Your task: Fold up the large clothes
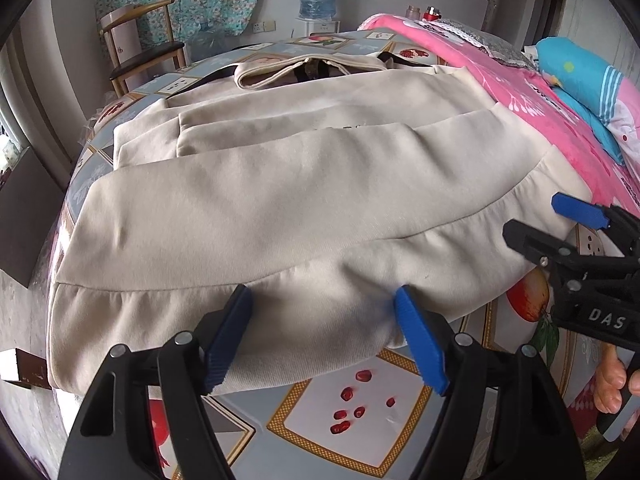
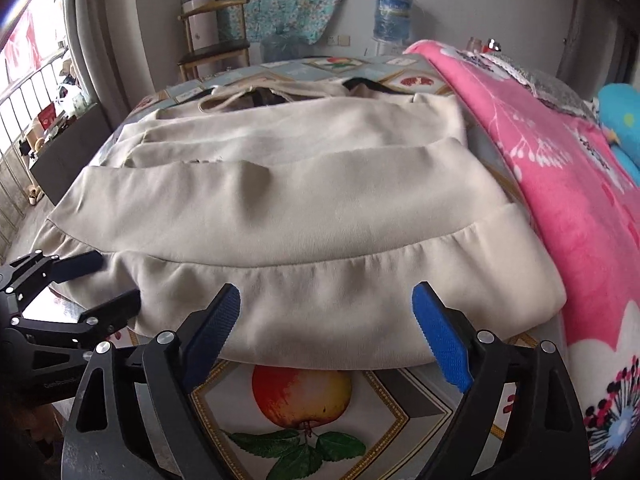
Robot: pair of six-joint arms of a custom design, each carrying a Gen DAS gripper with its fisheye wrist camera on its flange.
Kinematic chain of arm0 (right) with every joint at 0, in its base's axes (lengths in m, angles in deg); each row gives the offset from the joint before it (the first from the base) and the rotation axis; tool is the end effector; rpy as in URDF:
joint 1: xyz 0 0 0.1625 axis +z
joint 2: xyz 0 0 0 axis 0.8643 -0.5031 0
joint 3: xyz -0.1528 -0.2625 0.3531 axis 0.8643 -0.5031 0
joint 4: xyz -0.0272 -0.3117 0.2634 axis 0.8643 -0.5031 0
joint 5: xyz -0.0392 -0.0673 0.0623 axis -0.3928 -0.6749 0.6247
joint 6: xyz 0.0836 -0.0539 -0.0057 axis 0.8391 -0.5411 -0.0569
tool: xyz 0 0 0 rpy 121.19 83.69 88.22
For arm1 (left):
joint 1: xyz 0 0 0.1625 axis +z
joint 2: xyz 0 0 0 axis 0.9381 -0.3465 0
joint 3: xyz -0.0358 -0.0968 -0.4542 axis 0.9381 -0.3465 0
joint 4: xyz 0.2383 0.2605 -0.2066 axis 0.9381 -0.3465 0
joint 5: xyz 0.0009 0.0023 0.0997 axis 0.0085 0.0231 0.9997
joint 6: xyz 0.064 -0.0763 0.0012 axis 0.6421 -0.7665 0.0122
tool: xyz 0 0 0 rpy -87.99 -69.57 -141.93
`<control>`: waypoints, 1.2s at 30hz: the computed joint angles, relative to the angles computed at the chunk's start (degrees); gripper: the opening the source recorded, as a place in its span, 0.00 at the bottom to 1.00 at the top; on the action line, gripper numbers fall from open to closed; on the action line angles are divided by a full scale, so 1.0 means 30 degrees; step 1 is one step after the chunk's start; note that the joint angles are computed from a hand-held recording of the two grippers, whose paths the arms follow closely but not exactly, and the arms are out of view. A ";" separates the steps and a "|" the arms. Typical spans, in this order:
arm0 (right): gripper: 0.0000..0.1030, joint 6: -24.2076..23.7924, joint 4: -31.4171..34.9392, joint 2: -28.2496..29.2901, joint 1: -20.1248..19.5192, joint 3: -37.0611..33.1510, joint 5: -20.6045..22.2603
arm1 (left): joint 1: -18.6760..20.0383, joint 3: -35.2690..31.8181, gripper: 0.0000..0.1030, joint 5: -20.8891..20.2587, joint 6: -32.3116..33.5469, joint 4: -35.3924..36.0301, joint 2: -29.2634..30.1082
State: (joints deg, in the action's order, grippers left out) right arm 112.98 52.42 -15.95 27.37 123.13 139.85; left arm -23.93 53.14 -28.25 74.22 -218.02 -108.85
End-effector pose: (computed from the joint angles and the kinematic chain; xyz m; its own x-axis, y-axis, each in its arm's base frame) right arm 0.0436 -0.3741 0.1159 -0.6249 0.3967 0.6723 -0.2361 0.7248 -0.6472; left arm -0.2082 -0.4809 -0.0548 -0.5670 0.6275 -0.5337 0.7563 0.6533 -0.0353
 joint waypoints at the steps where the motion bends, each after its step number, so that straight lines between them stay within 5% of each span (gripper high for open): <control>1: 0.82 0.0395 0.0358 0.0242 -0.0375 -0.0168 -0.0042 | -0.0017 0.0012 0.71 0.0030 -0.0011 -0.0029 0.0005; 10: 0.84 0.0053 -0.0244 0.0338 -0.0825 0.0086 -0.0447 | -0.0300 0.1095 0.71 0.0588 0.0456 -0.1870 -0.0911; 15: 0.86 0.0243 -0.0393 0.0444 -0.0736 0.0039 -0.0231 | 0.0838 0.0937 0.73 0.1112 0.0393 -0.0949 -0.1433; 20: 0.86 0.0160 -0.0502 0.0422 -0.0779 0.0113 -0.0345 | 0.1821 0.0932 0.73 -0.0715 0.0910 -0.0412 -0.2752; 25: 0.86 0.0020 0.0010 0.0326 -0.0861 0.0016 -0.0549 | 0.2794 0.0198 0.73 -0.0865 0.1608 -0.1019 -0.4050; 36: 0.88 -0.0602 0.0663 -0.0018 -0.1208 0.0011 -0.1311 | 0.6685 -0.5258 0.71 -0.5366 -0.0547 0.6255 -0.3893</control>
State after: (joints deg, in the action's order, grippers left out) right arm 111.18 54.41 -16.00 23.74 123.16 135.92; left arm -3.88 37.36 -44.35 72.58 -199.26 -120.52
